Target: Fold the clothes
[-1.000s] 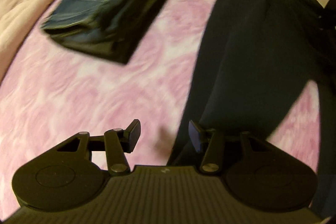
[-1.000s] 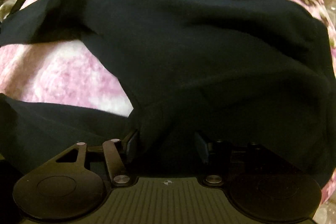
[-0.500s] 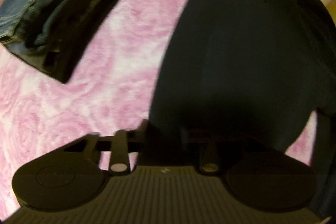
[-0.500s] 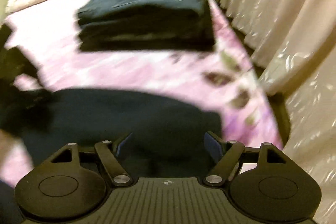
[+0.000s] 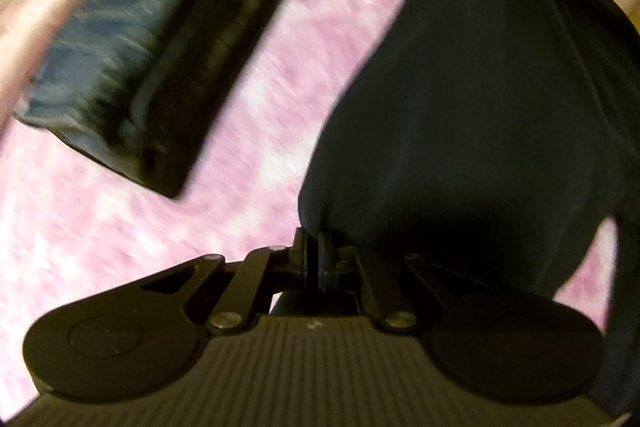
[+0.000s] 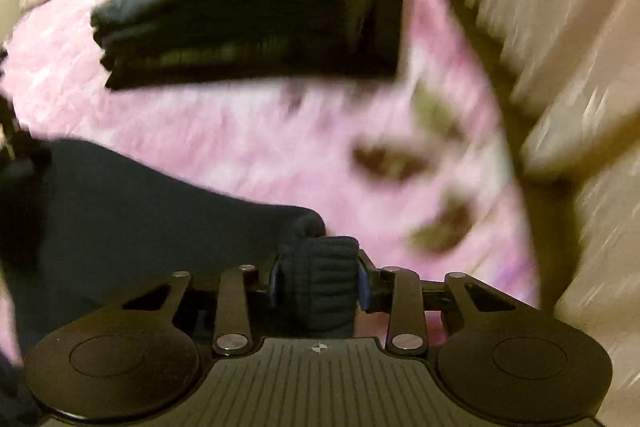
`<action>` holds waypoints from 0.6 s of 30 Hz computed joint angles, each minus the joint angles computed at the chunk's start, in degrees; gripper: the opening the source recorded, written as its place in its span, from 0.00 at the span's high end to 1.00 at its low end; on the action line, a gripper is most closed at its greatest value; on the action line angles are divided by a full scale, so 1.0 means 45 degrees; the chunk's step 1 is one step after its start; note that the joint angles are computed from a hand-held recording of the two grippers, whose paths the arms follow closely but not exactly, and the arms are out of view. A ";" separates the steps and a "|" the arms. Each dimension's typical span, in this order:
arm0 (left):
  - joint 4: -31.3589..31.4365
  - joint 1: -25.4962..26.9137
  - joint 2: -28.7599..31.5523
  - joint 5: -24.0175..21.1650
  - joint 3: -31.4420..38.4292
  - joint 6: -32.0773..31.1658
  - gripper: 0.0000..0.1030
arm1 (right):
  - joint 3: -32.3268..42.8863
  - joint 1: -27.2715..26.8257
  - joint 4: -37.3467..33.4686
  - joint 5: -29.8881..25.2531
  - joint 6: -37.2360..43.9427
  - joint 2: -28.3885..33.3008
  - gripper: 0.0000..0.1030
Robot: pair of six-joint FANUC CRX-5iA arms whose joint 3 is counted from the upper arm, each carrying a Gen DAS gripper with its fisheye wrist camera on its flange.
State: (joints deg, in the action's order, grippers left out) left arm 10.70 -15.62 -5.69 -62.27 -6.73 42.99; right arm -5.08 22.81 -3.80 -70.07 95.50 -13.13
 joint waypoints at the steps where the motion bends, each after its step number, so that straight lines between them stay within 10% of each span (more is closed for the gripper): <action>1: -0.0070 -0.0026 -0.0046 0.0454 0.0032 0.0269 0.98 | -0.0268 0.0065 0.0289 0.0661 -0.0248 -0.0236 0.66; 7: -0.0811 -0.0117 0.1074 0.0156 0.0903 0.1460 0.88 | -0.1444 0.0814 0.2014 0.1469 -0.1997 -0.0231 0.40; 12: -0.1653 0.1261 -0.1044 -0.0168 -0.0061 0.2313 0.78 | -0.2409 0.2668 0.3791 0.1770 -0.3662 -0.1668 0.33; 18: -0.3724 0.4175 -0.4402 -0.3173 -0.0820 0.2324 0.72 | -0.2102 0.5649 0.3099 0.0727 -0.5226 -0.2350 0.33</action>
State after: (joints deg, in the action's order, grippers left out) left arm -6.06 3.17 -25.50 -76.55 -10.42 53.45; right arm -14.54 48.23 10.15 -66.79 71.98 -23.71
